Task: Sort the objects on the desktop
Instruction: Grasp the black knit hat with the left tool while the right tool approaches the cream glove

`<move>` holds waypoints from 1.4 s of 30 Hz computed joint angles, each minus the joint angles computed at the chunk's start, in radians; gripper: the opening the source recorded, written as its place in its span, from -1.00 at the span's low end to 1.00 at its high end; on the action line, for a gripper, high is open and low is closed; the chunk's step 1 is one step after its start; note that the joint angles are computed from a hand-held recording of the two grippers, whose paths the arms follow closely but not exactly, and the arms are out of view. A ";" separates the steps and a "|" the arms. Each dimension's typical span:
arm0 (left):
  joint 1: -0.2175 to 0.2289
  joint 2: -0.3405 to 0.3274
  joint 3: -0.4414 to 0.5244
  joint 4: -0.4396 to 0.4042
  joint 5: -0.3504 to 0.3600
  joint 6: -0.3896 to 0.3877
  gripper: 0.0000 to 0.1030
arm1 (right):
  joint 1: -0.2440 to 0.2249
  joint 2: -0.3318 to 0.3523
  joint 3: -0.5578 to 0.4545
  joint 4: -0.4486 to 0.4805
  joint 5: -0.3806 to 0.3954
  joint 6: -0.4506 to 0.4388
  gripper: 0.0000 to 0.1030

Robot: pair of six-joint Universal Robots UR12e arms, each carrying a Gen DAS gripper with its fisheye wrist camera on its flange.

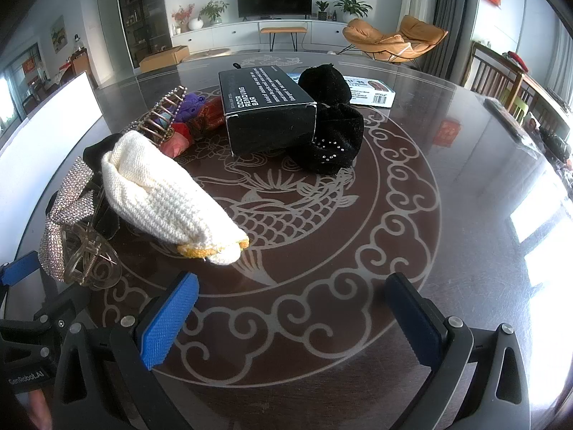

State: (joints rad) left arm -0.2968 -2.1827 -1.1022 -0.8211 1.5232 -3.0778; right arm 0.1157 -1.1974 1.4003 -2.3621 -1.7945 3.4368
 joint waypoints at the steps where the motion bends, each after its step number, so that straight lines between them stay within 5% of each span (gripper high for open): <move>1: 0.000 -0.001 0.001 0.000 0.000 0.001 1.00 | 0.000 0.000 -0.002 0.002 0.000 0.000 1.00; 23: 0.004 0.014 -0.014 -0.014 -0.027 0.041 1.00 | 0.000 0.000 -0.001 0.001 0.000 0.000 1.00; 28: 0.008 -0.008 0.045 -0.089 -0.083 0.129 1.00 | 0.000 0.000 -0.002 0.002 0.000 0.000 1.00; 36: 0.007 -0.056 0.142 -0.073 -0.147 0.069 1.00 | -0.001 0.000 -0.001 0.001 0.000 0.000 1.00; 40: -0.004 -0.083 0.184 -0.126 -0.035 0.075 1.00 | -0.001 0.000 -0.003 0.002 0.000 0.000 1.00; 42: 0.014 -0.066 0.156 -0.119 -0.060 0.057 1.00 | -0.001 0.000 -0.001 0.000 0.000 0.000 1.00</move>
State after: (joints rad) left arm -0.2825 -2.2487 -0.9459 -0.9404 1.4636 -3.0208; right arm 0.1151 -1.1969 1.3993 -2.3616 -1.7940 3.4364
